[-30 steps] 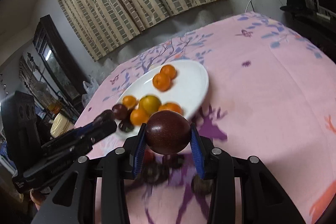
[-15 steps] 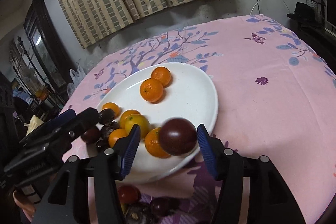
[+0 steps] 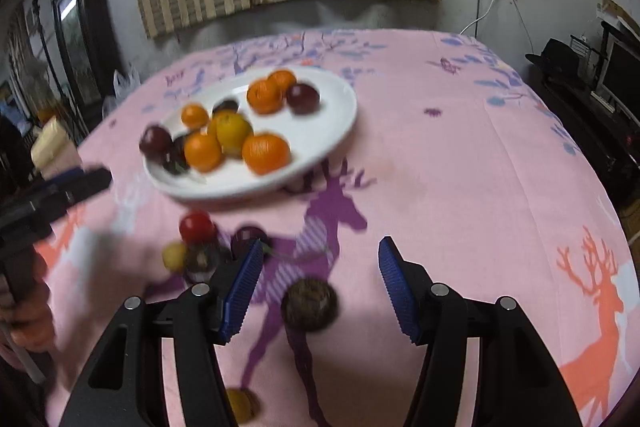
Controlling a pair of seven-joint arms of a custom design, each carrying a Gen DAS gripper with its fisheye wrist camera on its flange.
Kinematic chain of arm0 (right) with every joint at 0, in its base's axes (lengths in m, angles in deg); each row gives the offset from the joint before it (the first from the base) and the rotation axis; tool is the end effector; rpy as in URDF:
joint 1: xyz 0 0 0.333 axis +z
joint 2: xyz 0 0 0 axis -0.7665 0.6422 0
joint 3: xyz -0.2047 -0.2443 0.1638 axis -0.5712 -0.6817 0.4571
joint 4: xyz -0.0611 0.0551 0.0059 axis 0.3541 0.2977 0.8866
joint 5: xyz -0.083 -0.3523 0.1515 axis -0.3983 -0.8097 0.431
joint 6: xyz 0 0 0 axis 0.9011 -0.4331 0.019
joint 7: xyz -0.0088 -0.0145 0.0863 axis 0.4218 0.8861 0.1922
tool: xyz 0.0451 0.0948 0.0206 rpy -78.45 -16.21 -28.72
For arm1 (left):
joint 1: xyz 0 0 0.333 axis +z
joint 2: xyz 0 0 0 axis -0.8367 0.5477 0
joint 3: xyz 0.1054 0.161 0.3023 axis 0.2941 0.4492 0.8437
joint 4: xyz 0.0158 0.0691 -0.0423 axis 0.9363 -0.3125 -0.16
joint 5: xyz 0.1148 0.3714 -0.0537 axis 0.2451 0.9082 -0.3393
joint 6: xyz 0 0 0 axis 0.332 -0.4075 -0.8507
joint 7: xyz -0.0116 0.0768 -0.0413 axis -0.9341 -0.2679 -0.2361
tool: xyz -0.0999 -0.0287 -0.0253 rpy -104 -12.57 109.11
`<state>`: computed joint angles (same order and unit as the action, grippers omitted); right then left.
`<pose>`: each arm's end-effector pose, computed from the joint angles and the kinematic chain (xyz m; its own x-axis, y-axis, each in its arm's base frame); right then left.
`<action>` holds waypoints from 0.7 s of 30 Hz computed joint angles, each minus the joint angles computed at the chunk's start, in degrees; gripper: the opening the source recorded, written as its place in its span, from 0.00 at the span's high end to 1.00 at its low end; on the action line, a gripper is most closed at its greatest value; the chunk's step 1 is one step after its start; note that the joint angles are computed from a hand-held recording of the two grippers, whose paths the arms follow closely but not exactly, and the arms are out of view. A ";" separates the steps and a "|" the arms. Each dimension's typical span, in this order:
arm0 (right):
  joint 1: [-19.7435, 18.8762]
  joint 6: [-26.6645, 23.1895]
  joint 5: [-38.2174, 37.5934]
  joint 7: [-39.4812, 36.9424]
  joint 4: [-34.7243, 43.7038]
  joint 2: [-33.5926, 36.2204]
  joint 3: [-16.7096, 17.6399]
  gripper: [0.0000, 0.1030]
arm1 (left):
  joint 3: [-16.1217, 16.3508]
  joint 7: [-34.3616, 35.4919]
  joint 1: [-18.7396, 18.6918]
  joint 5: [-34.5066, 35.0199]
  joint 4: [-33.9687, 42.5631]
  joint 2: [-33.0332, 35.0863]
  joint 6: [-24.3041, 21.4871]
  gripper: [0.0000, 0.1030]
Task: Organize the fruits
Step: 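Grasp a mangosteen with the right tool while the left tool grasps a small yellow fruit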
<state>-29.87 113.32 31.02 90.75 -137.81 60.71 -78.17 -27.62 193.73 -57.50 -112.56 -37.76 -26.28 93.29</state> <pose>0.4876 0.2720 0.4902 -0.1861 -0.9811 -0.0524 -0.7401 0.1750 -0.6493 0.6078 -0.0742 0.4926 -0.4519 -0.8810 0.1403 -0.6368 0.2085 -0.7423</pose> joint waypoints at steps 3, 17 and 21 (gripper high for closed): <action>0.68 -2.14 1.77 -3.07 0.33 0.79 0.39 0.41 | -0.09 1.86 0.05 -1.37 -1.19 -0.82 -0.17 0.05; 2.37 -5.41 5.53 -8.40 1.85 2.97 0.00 0.58 | 0.17 2.54 -1.18 -0.05 -2.40 -1.33 1.53 0.05; 2.08 -3.38 6.10 -8.17 1.02 2.39 -0.41 0.65 | 0.16 2.27 -1.20 0.19 -2.33 -1.21 1.56 0.05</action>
